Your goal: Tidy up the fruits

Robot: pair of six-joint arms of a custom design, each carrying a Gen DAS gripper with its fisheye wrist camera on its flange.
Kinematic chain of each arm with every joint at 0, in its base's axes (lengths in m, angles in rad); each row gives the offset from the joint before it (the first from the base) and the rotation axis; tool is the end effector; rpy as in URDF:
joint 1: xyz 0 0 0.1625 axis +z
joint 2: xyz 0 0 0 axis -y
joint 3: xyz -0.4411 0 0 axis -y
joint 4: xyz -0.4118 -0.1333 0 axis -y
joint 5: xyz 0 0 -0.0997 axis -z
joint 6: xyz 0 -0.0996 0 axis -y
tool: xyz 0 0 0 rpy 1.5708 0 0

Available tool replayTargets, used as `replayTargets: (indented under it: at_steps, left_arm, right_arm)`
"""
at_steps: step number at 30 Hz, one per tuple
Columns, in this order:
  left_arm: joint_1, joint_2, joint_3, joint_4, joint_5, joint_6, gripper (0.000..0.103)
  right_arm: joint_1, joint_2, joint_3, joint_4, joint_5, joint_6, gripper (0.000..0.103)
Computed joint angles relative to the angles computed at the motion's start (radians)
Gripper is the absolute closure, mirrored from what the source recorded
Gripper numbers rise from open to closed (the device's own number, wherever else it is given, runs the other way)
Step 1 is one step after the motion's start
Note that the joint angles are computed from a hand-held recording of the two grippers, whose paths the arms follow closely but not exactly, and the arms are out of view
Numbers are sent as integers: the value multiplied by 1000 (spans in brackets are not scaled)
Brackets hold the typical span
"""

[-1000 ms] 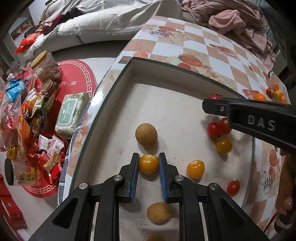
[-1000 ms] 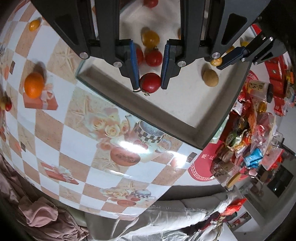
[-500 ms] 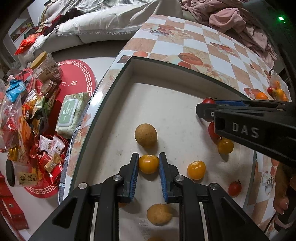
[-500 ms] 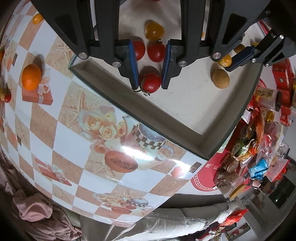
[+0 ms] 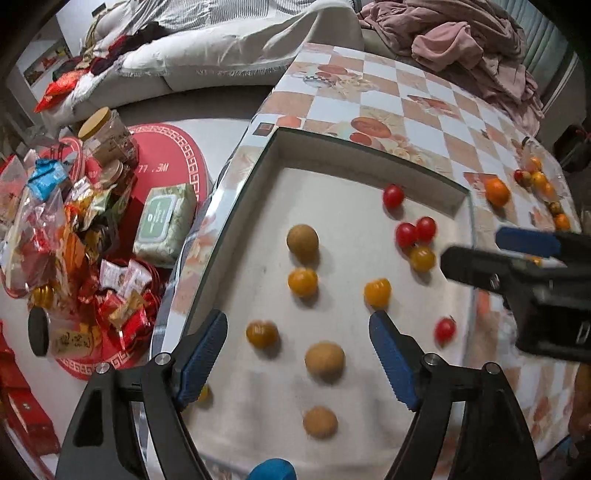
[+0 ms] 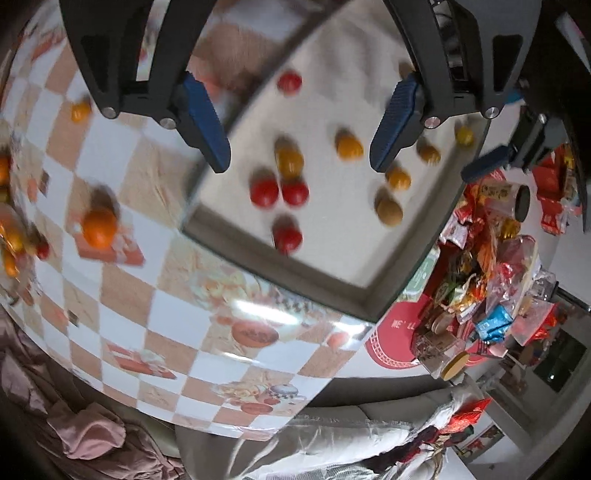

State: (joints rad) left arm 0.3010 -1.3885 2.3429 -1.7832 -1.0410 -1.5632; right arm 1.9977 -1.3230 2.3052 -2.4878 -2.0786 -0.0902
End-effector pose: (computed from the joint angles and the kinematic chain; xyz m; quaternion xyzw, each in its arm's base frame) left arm -0.2640 -0.2742 0.1295 -0.0376 0.9037 -0.1873 0.3832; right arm 0.2556 -0.3568 0.1543 0.2553 -0.9332 0.0110 0.2528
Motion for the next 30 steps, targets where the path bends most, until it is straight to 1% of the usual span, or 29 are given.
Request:
replayTargets:
  at_steps: [2,3,5,6,9,12,14,20,26,30]
  left_arm:
    - [-21,-13,-7,30,-21,-18,1]
    - [-38,-16,-15,65,-25,-35,0]
    - [-49,-21,-23,85,-49,-34,0]
    - [-56,-27,-24,92,-62,-36,0]
    - [-73,-35,-37,118,-90,-47,0]
    - [-111,-41,-58,165,-102,-57,0]
    - [-133,-35,-83,220,-116,-70,0]
    - [-165,-44,-111,266,-185,-72,0]
    - [-184,-45,-129,290,-222,-50,0]
    - [-188,-55,-138,316,-220,-45,0]
  right_arm:
    - [11,-36,8,50,-14,32,15]
    - [15,-53,9,82,-13,48,12]
    - [23,-83,15,118,-14,69,2]
    - [27,-95,16,134,-14,73,0]
    - [56,-114,17,188,-52,95,0]
    - [85,-133,11,258,-82,128,0]
    - [100,-147,5,294,-80,140,0]
    - [156,-171,-21,405,-81,194,0]
    - [203,-173,-40,452,-97,224,0]
    - [216,-173,-45,463,-105,239,0]
